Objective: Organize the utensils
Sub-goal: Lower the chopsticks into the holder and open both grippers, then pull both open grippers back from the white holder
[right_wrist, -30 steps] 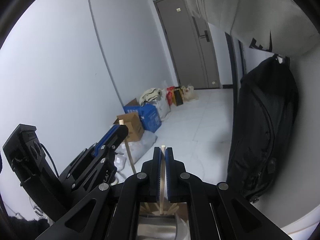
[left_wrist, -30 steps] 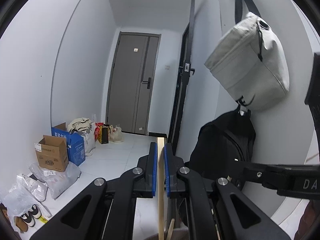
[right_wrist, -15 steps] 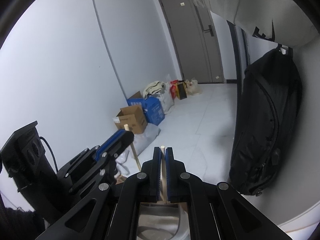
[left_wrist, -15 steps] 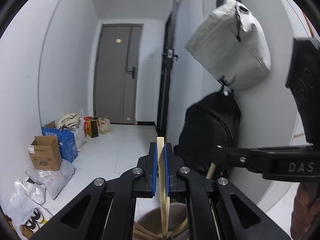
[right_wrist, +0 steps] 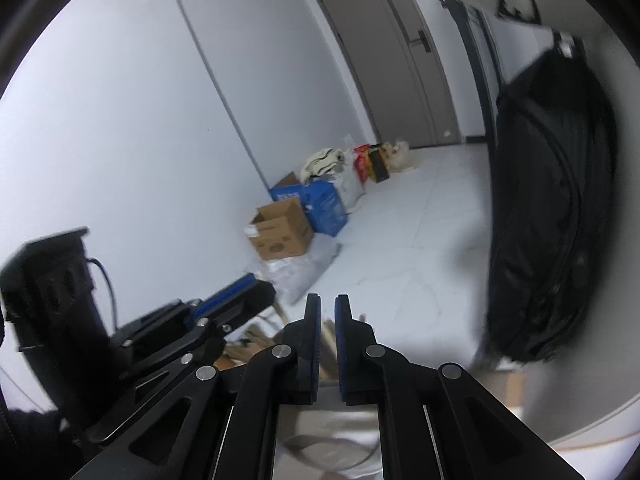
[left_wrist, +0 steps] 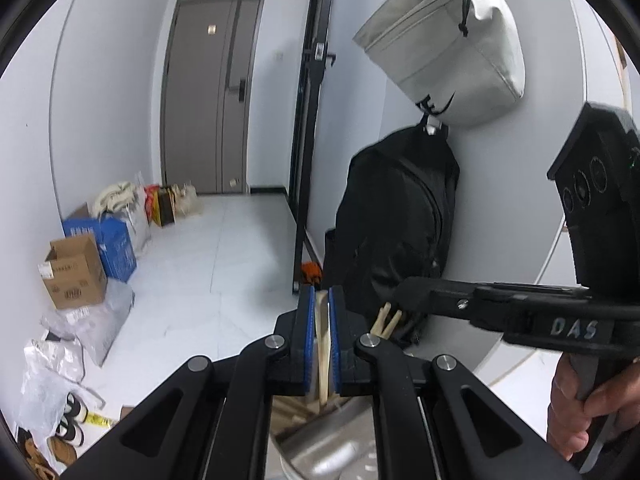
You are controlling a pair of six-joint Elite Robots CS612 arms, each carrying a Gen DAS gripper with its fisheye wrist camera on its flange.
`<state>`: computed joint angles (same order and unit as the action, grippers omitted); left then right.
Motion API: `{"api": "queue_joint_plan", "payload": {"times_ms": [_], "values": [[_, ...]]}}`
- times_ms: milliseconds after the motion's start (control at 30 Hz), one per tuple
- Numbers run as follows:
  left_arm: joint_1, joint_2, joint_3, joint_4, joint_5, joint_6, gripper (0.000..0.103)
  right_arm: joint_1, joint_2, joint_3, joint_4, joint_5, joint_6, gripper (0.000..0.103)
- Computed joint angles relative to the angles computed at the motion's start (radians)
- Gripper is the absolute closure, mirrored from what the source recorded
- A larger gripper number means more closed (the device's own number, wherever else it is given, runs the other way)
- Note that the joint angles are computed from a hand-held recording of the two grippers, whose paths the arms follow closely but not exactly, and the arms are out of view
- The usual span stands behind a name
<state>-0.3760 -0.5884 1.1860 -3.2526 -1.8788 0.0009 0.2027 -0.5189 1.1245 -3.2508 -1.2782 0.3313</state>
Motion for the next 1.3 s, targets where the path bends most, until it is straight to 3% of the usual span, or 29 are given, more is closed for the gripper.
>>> {"api": "queue_joint_plan", "payload": {"times_ms": [67,133,167,200,267,433,533,867,933,1167,1300], "values": [[0.002,-0.015,0.011,0.030,0.005,-0.007,0.095,-0.007,-0.006,0.022,-0.027,0.030,0.057,0.075],[0.003,-0.037,0.034,0.042,0.015,-0.031,0.077,-0.010,-0.017,0.054,-0.083,0.032,0.092,0.065],[0.004,-0.044,0.046,0.035,0.019,-0.039,0.061,-0.009,-0.025,0.074,-0.109,0.017,0.099,0.062],[0.004,-0.054,0.061,0.019,0.030,-0.049,0.052,-0.007,-0.030,0.086,-0.124,0.010,0.101,0.060],[0.002,-0.073,0.094,-0.023,0.054,-0.058,0.051,-0.003,-0.050,0.127,-0.156,-0.011,0.103,0.053],[-0.007,-0.134,0.179,-0.050,0.113,-0.082,0.032,0.014,-0.095,0.209,-0.209,-0.074,0.083,0.035],[-0.013,-0.161,0.219,-0.062,0.136,-0.116,0.026,0.024,-0.119,0.251,-0.243,-0.096,0.079,0.029],[-0.035,-0.218,0.312,-0.071,0.255,-0.183,0.025,0.071,-0.173,0.351,-0.347,-0.199,0.007,0.008],[-0.040,-0.228,0.328,-0.074,0.272,-0.190,0.019,0.076,-0.177,0.365,-0.372,-0.211,-0.002,0.005],[-0.052,-0.252,0.382,-0.137,0.325,-0.189,0.016,0.084,-0.181,0.394,-0.431,-0.229,0.002,0.002],[-0.059,-0.260,0.402,-0.167,0.346,-0.173,0.009,0.089,-0.185,0.403,-0.441,-0.239,0.002,0.000]]}}
